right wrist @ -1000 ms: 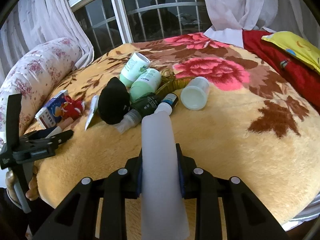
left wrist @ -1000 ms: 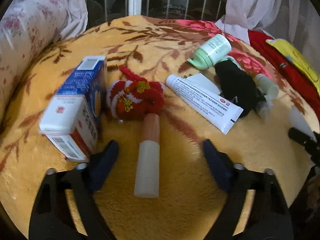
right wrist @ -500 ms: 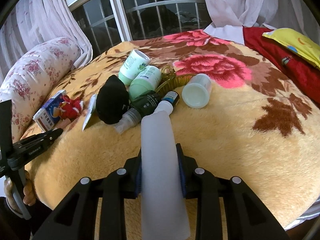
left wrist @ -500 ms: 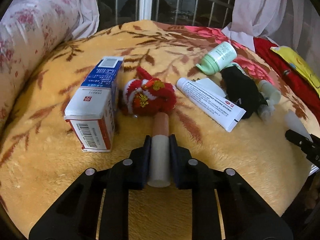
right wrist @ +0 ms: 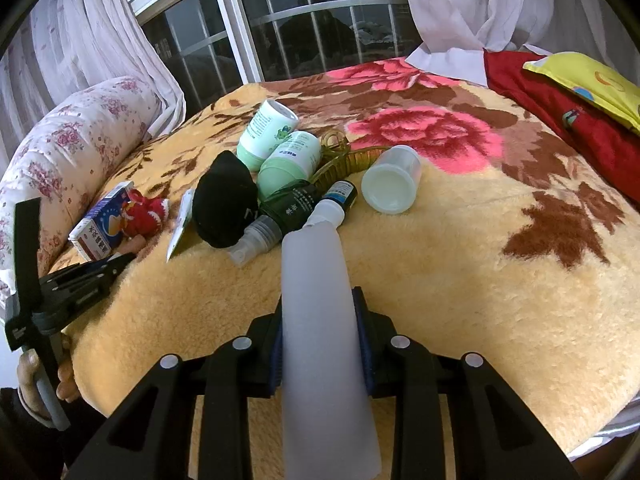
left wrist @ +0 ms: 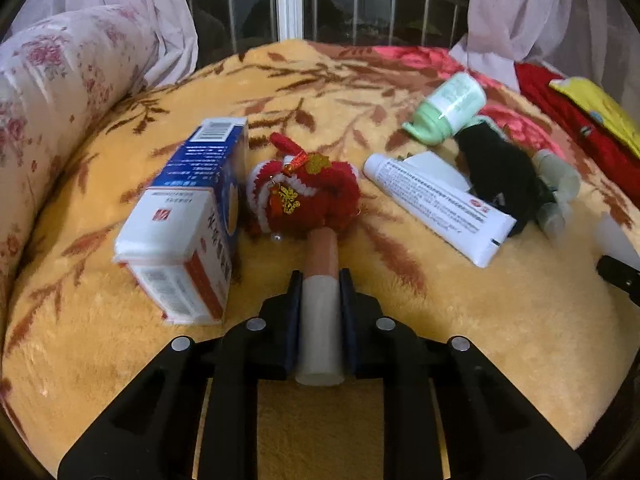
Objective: Collect trash
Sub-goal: 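Carry both held items to the orange bin and open both grippers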
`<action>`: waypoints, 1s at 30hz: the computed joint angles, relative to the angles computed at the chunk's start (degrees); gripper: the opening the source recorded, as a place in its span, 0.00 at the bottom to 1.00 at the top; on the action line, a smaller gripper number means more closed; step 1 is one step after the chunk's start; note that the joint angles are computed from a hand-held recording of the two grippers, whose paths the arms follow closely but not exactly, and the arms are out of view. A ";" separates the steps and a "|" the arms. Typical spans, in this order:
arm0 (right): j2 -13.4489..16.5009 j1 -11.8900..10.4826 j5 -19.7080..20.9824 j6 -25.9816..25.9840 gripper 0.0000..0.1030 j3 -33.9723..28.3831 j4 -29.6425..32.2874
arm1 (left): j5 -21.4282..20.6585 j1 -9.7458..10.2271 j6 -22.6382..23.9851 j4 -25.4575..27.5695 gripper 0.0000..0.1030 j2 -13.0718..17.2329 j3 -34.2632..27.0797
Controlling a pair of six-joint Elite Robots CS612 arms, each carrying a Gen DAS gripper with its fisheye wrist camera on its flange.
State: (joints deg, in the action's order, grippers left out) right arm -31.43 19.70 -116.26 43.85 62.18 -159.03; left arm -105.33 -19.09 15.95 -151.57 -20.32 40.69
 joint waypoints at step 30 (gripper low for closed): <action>-1.89 7.59 6.31 -2.70 0.28 3.03 0.78 | -9.32 2.74 9.95 -9.19 0.17 -17.33 35.91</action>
